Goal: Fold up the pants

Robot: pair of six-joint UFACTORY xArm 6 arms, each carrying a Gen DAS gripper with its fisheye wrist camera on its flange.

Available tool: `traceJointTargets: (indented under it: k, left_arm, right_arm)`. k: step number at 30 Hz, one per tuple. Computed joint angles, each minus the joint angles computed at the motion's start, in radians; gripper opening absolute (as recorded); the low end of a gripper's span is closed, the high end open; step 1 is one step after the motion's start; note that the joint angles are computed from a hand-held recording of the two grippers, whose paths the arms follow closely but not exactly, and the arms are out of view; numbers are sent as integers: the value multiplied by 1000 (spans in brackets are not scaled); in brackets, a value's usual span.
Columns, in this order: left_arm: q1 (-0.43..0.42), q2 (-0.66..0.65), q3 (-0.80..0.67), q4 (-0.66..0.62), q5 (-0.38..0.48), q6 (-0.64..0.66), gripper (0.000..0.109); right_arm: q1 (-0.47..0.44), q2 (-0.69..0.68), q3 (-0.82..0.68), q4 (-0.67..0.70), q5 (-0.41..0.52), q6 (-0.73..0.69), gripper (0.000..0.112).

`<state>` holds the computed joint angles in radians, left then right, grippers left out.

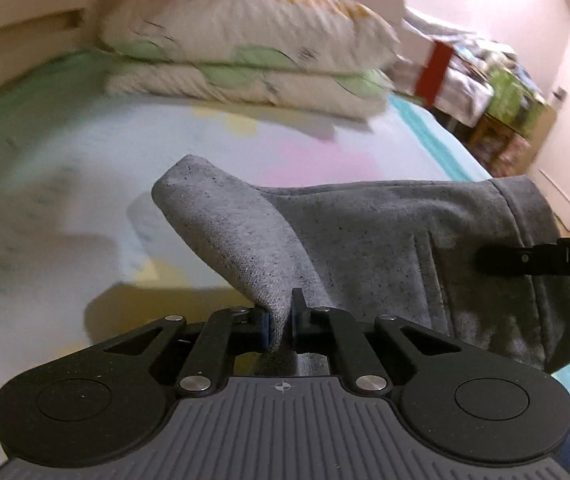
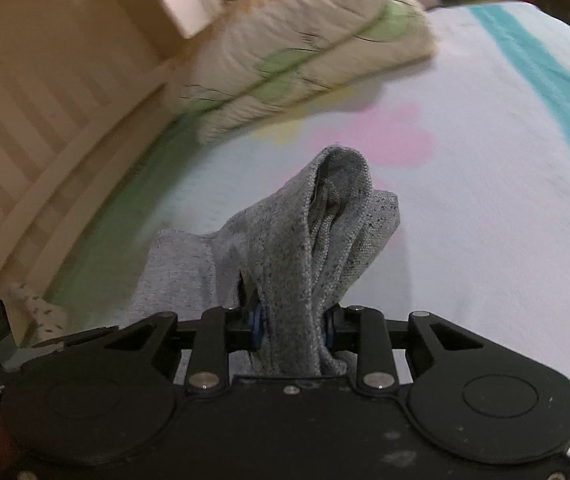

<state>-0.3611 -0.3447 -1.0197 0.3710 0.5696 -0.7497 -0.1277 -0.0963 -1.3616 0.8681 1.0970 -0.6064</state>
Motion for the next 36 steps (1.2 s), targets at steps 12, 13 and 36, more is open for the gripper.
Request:
traceJointTargets:
  k: [12, 13, 36]
  left_arm:
    - [214, 85, -19, -55, 132, 123, 19]
    - [222, 89, -1, -66, 129, 133, 24]
    - [-36, -24, 74, 173, 245, -248, 36]
  right_arm:
    - [256, 460, -428, -132, -147, 155, 36]
    - [269, 503, -460, -211, -158, 196, 38]
    - [256, 54, 168, -232, -428, -134, 8]
